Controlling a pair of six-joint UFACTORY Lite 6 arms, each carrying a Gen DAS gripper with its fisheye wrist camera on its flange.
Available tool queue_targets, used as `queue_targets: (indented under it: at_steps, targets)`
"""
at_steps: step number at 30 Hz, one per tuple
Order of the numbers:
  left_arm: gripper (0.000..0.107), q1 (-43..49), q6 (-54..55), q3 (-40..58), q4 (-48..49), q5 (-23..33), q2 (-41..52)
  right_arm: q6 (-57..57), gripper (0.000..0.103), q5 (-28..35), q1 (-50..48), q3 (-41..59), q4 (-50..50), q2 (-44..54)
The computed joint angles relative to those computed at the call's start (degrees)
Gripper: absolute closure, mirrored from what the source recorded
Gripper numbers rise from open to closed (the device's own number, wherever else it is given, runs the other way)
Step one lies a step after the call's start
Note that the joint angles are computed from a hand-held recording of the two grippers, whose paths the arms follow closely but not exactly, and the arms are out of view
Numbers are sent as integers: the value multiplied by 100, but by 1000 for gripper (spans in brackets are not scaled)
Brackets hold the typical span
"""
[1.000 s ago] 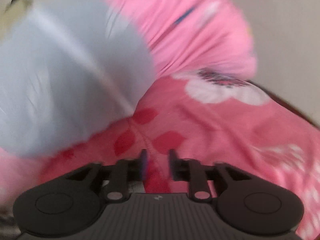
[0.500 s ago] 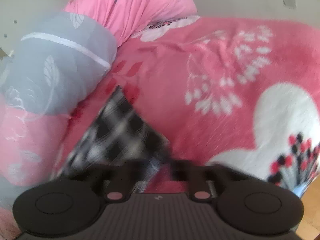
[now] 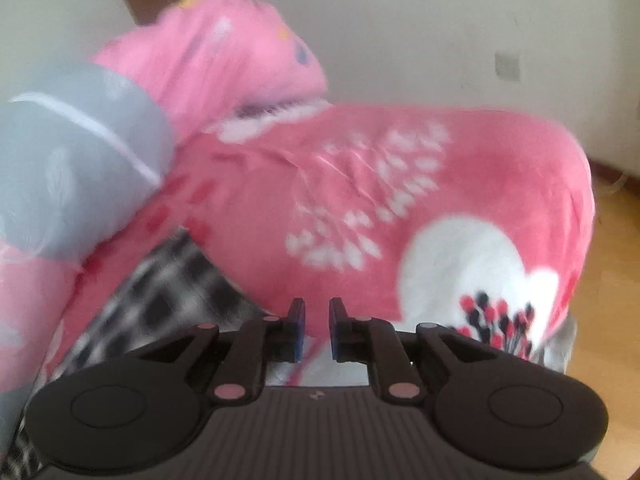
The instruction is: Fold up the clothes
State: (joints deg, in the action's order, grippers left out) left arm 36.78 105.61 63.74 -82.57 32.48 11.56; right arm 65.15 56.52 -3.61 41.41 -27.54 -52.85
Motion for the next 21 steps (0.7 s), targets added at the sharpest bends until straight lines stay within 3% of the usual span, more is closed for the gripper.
queue_targets:
  at_steps: [2, 4, 6, 10, 13, 16, 19, 21]
  targets:
    - [4, 5, -3, 15, 5, -1, 12, 476, 88, 78, 1199, 480, -465, 723]
    - [4, -16, 19, -17, -22, -21, -10, 457, 81, -248, 1849, 1144, -489, 1922]
    - [4, -20, 41, -30, -42, -24, -12, -174, 73, -863, 1992, 1851, -153, 3121]
    - [4, -33, 74, -73, -90, -35, -36, -1182, 73, -1825, 1827, 3307, 364, 5520]
    - [4, -34, 74, -39, -97, -24, 1, -1203, 72, -1500, 1767, 4956, -85, 7277]
    - [4, -46, 92, -34, -119, -31, 18, -1377, 72, -1197, 1440, 6234, 214, 8175]
    - [4, -46, 65, -6, -100, -20, 35, -1282, 71, -601, 1447, 6806, 188, 8265]
    - [4, -45, 56, 10, -92, -16, 46, -1308, 71, -617, 1675, 6540, 284, 7878]
